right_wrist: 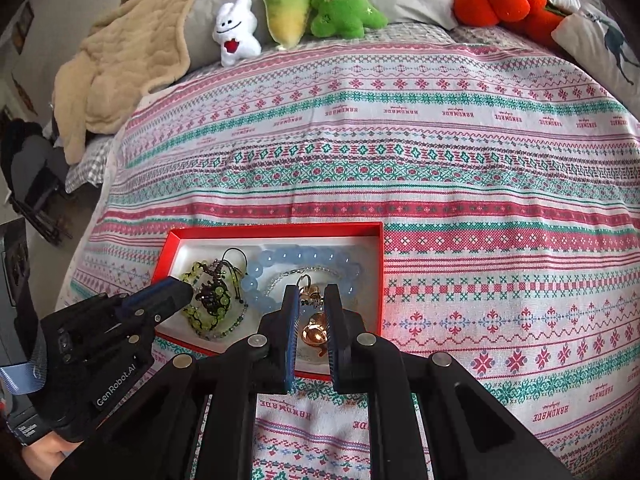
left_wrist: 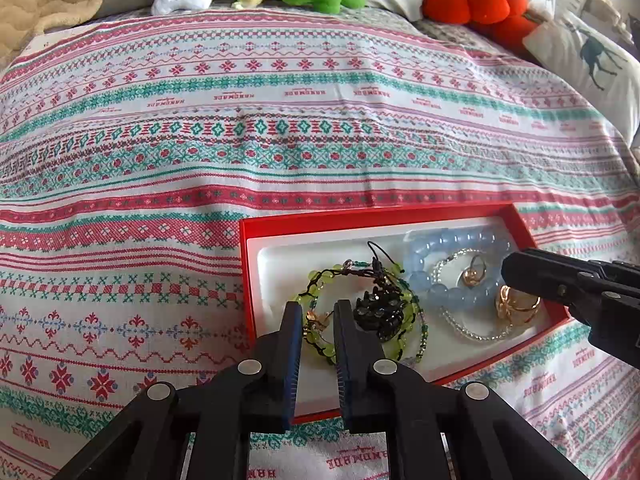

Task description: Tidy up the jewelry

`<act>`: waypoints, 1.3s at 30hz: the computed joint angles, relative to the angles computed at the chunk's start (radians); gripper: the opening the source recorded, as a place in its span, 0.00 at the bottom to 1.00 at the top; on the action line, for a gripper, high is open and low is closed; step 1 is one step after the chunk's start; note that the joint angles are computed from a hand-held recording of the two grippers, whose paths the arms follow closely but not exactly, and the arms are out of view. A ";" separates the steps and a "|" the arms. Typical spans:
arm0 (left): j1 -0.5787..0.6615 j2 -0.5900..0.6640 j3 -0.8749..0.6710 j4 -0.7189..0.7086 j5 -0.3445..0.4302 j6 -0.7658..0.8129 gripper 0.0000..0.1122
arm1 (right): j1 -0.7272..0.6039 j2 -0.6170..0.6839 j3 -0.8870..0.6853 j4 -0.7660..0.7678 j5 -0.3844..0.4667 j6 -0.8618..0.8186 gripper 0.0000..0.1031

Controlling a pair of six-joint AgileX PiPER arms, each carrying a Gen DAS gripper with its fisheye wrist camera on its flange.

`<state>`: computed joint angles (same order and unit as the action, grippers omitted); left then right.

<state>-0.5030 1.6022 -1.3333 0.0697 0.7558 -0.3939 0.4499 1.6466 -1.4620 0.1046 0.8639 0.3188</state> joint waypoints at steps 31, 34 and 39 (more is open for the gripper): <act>-0.066 -0.130 0.075 0.139 0.184 -0.188 0.84 | 0.020 -0.062 -0.013 -0.016 0.051 -0.026 0.57; -0.104 -0.140 0.085 0.170 0.227 -0.247 0.87 | 0.032 -0.117 0.024 -0.084 0.074 0.029 0.65; -0.209 -0.170 0.110 0.300 0.300 -0.382 0.91 | 0.082 -0.213 0.123 -0.215 0.102 0.150 0.88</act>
